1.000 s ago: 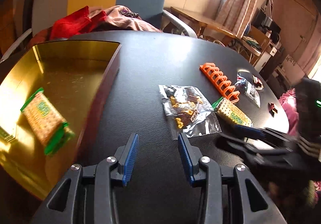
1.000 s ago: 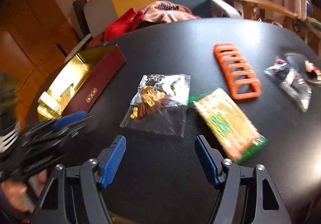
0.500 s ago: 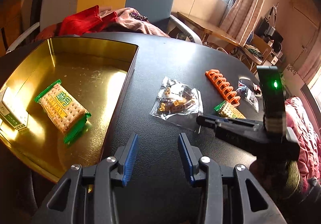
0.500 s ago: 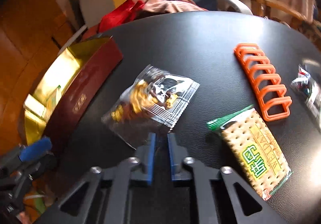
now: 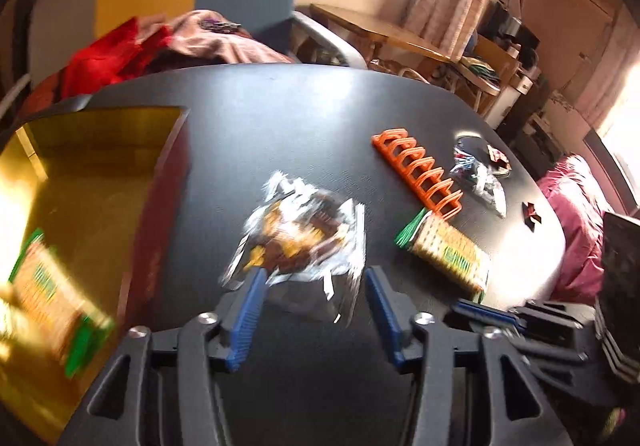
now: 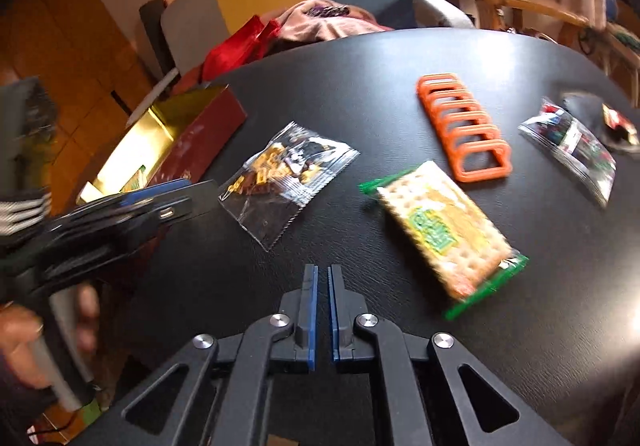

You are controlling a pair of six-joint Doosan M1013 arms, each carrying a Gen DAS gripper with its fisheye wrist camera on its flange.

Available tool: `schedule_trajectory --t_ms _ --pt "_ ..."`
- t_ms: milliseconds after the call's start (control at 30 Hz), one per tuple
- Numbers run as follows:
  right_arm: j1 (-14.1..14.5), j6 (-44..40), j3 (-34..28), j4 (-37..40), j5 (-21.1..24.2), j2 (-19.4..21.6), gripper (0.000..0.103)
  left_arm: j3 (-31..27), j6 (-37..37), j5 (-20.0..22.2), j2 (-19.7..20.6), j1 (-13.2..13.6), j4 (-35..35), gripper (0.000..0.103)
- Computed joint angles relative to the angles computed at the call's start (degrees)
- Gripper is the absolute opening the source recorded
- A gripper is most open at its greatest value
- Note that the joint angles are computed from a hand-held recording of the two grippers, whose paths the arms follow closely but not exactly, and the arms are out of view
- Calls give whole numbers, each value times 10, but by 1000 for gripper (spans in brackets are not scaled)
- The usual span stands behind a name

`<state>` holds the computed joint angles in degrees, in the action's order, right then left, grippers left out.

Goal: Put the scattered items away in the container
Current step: 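Lower the left gripper onto the clear bag of building blocks and close it, then lift the block bag with the left gripper while the right gripper grasps the second cracker packet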

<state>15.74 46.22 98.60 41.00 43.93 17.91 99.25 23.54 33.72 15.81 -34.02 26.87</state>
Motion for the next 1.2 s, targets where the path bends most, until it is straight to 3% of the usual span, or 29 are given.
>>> schedule_trajectory --t_ms 100,400,700,867,1000,1100,1200 --pt "-6 1 1 7 -9 -5 44 -21 51 9 18 10 -34 61" --pt "-17 1 0 15 -15 -3 45 -73 140 71 61 27 -78 61" --pt "-13 -7 -7 15 -27 -2 45 -78 200 51 69 38 -116 61" --pt "-13 -1 -12 4 -40 -1 47 -100 209 96 83 27 -85 68" --pt "-14 12 -18 -7 -44 1 49 -100 175 104 85 21 -58 71" --pt "-15 13 -20 -13 -44 2 54 -94 148 106 82 15 -30 69" --pt "-17 23 -23 -22 -46 4 54 -90 126 111 78 6 -1 54"
